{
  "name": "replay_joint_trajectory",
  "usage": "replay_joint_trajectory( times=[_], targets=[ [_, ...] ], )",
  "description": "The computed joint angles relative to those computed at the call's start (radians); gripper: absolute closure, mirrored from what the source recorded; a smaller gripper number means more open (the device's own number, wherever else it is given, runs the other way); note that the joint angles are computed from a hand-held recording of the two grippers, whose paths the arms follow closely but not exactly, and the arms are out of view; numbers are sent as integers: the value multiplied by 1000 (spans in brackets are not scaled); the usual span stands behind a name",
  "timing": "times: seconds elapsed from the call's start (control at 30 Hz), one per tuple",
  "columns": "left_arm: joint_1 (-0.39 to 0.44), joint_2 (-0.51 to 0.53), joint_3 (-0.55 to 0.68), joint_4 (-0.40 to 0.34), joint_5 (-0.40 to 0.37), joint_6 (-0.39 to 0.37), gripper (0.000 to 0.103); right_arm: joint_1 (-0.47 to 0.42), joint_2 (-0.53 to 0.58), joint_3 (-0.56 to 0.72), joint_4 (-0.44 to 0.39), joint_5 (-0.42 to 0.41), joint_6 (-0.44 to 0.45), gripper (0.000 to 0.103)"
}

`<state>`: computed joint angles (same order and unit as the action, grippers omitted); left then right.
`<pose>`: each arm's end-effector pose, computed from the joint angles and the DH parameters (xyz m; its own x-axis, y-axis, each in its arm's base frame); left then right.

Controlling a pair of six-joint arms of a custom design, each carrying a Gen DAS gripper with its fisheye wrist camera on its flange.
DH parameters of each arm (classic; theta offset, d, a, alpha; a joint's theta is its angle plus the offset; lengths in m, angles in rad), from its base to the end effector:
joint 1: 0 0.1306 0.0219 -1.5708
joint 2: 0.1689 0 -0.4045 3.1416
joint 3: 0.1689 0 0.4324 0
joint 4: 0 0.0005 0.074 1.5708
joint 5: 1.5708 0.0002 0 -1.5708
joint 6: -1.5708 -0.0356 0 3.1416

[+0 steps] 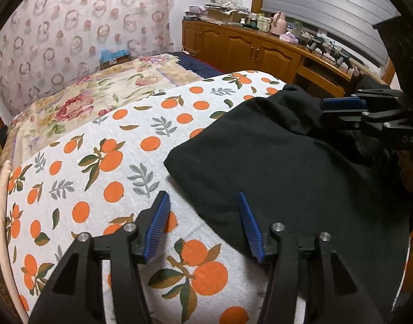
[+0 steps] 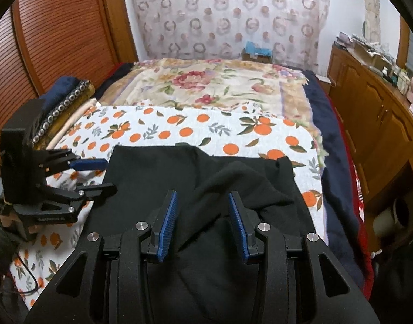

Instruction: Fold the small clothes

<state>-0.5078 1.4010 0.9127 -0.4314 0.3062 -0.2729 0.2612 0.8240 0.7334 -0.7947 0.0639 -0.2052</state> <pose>0.4041 -0.2377 0.2463 -0.5013 0.5731 -0.6483 0.7876 0.6125 -0.0676 0.2913 0.0750 0.3454 -0.7767 0.0029 -0.6298 -0.0617 0.9948 0.0806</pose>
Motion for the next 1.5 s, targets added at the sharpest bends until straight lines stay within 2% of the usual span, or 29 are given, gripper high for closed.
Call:
replay_joint_trajectory(
  times=[0.27,0.37,0.43,0.63,0.83,0.93,1.0,1.1,1.13,1.23,1.3,1.5],
  targets=[
    [-1,-1,9,-10,-4,1,44,27,31,6,-23,52,13,65],
    [0,0,10,-11,-3,1,43,27,32,7,-28,56,18,72],
    [0,0,10,-11,-4,0,43,27,30,9,-31,58,29,83],
    [0,0,9,-10,-5,1,43,26,15,18,-31,74,57,98],
    [0,-1,8,-10,-1,0,43,-13,-5,39,-25,140,111,100],
    [9,-1,10,-16,19,0,43,-78,13,62,-19,193,148,100],
    [18,-2,10,-18,32,3,43,-119,34,71,-5,225,170,99],
    [30,-2,14,-21,39,18,43,-155,67,83,-13,279,181,85],
    [34,-1,17,-23,44,26,43,-163,70,85,-13,279,189,77],
    [42,5,31,-30,55,45,43,-201,48,73,-4,210,205,61],
    [41,11,39,-36,46,53,43,-217,40,62,-5,145,221,56],
    [23,54,84,-65,23,84,43,-260,90,34,9,-28,246,54]
  ],
)
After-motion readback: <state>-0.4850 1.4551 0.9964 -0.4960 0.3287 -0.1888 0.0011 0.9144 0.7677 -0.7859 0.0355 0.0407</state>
